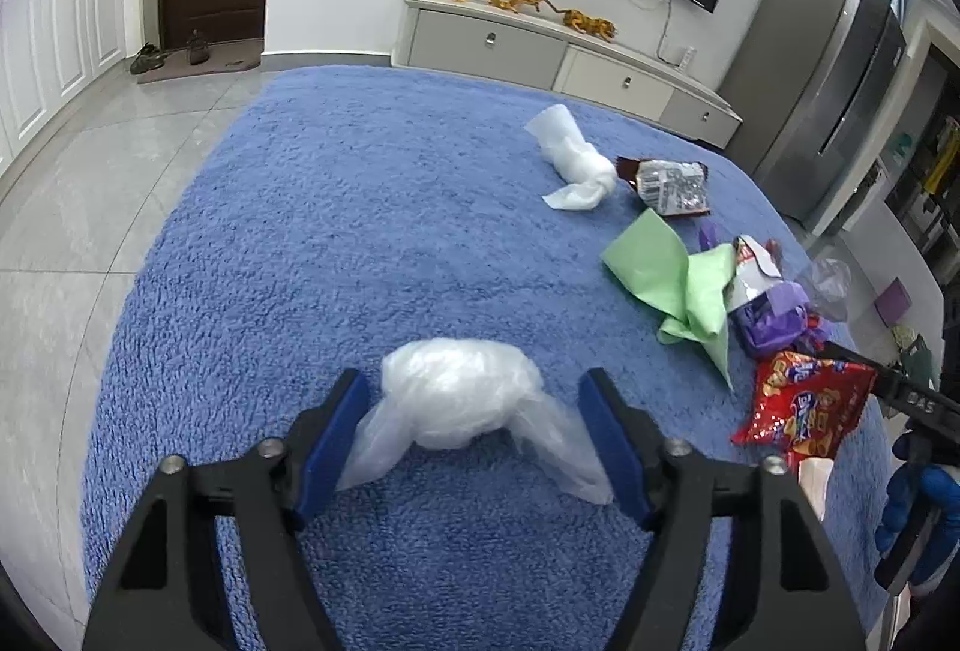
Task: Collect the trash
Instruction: 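Grasp the clear plastic bag with left tool while right tool grasps purple wrapper, then carry both items over the trash bin and open both tools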
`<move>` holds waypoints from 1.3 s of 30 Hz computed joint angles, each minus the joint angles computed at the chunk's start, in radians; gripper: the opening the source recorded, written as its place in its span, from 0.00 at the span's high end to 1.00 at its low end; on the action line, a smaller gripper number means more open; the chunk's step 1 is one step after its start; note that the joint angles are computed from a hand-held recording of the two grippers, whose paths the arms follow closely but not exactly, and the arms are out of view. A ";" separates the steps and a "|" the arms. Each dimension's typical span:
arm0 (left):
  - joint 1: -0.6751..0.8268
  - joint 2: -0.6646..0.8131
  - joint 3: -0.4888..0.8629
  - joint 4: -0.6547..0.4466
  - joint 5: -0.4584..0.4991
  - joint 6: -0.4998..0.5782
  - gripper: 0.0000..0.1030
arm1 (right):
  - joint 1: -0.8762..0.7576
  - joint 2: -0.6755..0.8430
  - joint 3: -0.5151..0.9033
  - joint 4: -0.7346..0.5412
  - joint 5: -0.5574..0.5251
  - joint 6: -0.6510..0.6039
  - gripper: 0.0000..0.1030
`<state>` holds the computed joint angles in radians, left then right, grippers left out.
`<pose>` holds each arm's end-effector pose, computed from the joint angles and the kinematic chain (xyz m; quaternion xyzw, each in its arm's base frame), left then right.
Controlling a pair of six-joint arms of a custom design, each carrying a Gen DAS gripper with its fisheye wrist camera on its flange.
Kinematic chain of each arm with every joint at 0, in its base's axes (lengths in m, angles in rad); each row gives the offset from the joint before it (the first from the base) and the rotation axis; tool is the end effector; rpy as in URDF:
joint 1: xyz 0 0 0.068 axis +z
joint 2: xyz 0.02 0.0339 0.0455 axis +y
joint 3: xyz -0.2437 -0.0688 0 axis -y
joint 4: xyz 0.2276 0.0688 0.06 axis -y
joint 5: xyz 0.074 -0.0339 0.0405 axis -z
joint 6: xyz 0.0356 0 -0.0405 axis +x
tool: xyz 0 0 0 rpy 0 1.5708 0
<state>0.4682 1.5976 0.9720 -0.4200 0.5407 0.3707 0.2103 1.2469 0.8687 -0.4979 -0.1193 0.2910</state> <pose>0.2747 0.1184 0.1820 0.0239 0.9329 -0.1337 0.3335 0.2398 0.0555 0.2322 0.0176 0.9387 0.1386 0.3153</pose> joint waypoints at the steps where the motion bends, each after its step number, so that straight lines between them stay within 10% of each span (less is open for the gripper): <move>1: -0.007 -0.004 -0.002 0.000 -0.003 0.003 0.45 | -0.001 -0.002 -0.010 0.005 -0.012 -0.004 0.66; 8: -0.026 -0.082 -0.067 0.032 -0.013 0.024 0.72 | -0.024 -0.110 -0.057 -0.036 -0.041 -0.031 0.71; 26: -0.034 -0.666 -0.226 -0.135 -0.030 0.037 0.74 | -0.170 -0.564 -0.108 -0.342 -0.094 -0.063 0.71; 39: -0.432 -0.939 -0.208 -0.287 -0.268 -0.109 0.74 | -0.664 -0.721 -0.076 -0.568 -0.387 -0.373 0.71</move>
<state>0.0360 0.6586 0.7636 -0.7072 0.2729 0.2618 -0.4533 0.5256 0.7925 -1.0660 -0.5067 -0.0820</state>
